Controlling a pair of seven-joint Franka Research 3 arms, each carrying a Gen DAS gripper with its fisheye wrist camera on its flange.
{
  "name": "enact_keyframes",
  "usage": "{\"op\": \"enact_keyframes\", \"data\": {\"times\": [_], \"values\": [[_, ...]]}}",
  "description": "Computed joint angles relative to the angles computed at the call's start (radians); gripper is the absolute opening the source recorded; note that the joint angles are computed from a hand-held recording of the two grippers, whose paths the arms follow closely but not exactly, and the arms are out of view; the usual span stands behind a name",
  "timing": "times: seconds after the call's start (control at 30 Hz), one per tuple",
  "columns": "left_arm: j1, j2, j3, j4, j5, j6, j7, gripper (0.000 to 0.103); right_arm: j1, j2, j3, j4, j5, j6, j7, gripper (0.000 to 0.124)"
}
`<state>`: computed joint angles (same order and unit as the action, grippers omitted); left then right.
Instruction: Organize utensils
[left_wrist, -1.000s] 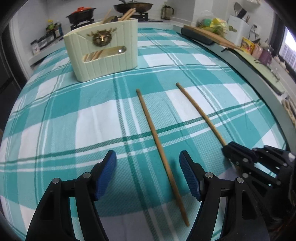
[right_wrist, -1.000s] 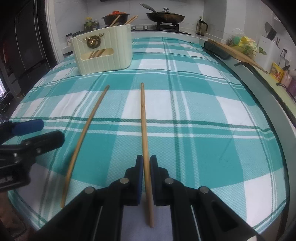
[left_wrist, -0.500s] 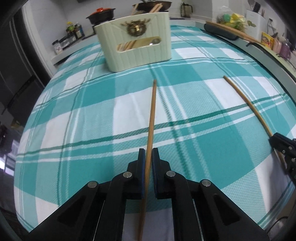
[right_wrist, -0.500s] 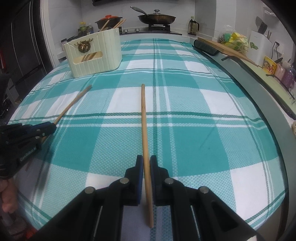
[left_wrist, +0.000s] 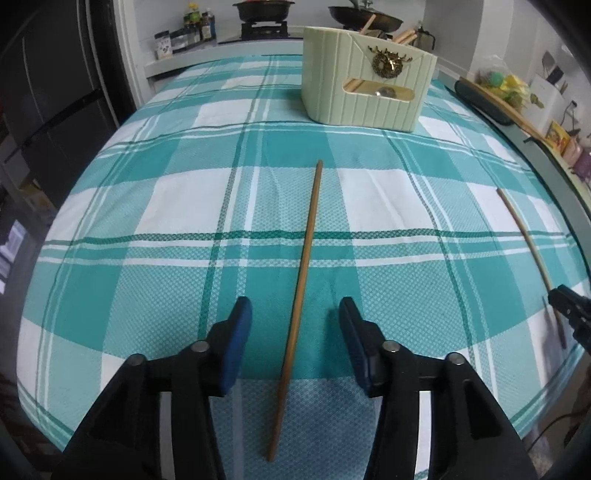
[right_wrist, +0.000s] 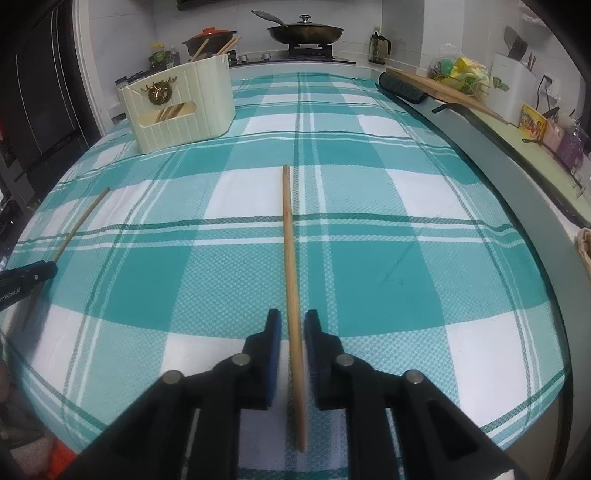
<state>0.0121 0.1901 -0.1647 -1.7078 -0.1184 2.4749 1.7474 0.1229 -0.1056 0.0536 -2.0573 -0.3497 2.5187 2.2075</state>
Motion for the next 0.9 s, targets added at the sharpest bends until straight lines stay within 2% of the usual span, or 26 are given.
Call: {"op": "enact_keyframes", "data": {"times": [0.03,0.13,0.23,0.4,0.5,0.9], "values": [[0.008,-0.002,-0.005,0.004,-0.019,-0.005,0.032,0.060,0.000,-0.006,-0.003,-0.005,0.013,0.010,-0.006,0.039],[0.024,0.001,-0.011,0.033,-0.061,-0.041,0.114,0.065,-0.003,-0.011,-0.004,0.004,0.019,0.008,-0.030,0.040],[0.030,0.021,-0.009,0.083,-0.076,-0.090,0.157,0.068,-0.003,-0.005,-0.016,0.025,0.083,-0.005,-0.091,0.040],[0.020,0.057,-0.002,0.144,-0.029,-0.100,0.153,0.069,-0.002,0.026,-0.022,0.082,0.123,-0.042,-0.167,0.040],[0.018,0.069,-0.003,0.164,-0.015,-0.100,0.140,0.069,0.003,0.043,-0.025,0.105,0.143,-0.048,-0.192,0.045],[0.013,0.079,-0.013,0.175,0.000,-0.083,0.138,0.069,0.013,0.056,-0.030,0.128,0.097,-0.048,-0.155,0.046]]}}
